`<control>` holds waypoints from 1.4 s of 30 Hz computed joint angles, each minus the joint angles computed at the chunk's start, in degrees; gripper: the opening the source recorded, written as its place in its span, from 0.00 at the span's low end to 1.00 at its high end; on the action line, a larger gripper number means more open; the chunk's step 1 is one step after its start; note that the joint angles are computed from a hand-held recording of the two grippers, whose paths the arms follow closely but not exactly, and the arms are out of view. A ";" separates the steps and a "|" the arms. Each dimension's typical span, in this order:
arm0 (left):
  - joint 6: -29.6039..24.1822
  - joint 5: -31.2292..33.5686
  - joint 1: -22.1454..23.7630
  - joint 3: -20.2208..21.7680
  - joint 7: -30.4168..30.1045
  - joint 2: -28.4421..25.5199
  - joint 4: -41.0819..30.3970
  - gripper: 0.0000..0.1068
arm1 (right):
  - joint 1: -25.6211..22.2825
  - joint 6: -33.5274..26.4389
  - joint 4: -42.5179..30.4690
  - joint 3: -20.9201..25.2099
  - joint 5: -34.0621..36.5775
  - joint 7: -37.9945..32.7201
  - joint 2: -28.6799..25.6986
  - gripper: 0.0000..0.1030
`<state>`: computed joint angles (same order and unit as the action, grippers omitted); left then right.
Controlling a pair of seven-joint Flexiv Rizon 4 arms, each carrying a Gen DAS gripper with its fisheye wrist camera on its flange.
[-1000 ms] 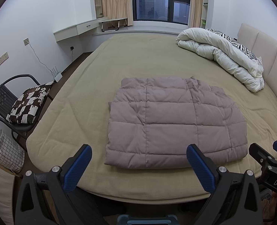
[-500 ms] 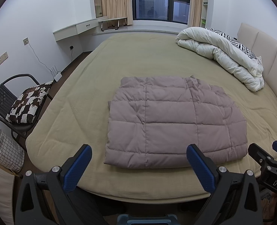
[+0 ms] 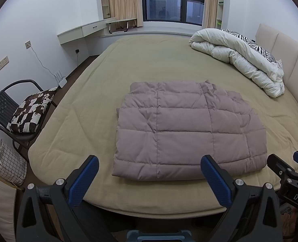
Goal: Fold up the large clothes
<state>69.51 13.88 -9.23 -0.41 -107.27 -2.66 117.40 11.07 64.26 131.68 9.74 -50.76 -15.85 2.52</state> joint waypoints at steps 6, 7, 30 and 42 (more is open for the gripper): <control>1.97 0.73 0.06 0.13 -0.02 0.18 1.15 0.96 | -0.04 -0.02 0.05 0.00 0.01 -0.02 0.04 1.00; 1.93 0.92 0.11 0.18 -0.18 0.17 1.12 0.96 | -0.04 -0.02 0.05 0.01 0.01 -0.02 0.04 1.00; 1.53 -1.79 0.65 0.22 3.40 -0.03 1.02 0.96 | -0.38 0.96 0.73 -0.10 0.05 -0.22 0.08 1.00; 1.35 -1.82 0.59 0.23 3.44 -0.05 0.92 0.96 | -0.29 0.80 0.66 -0.05 0.10 -0.11 0.05 1.00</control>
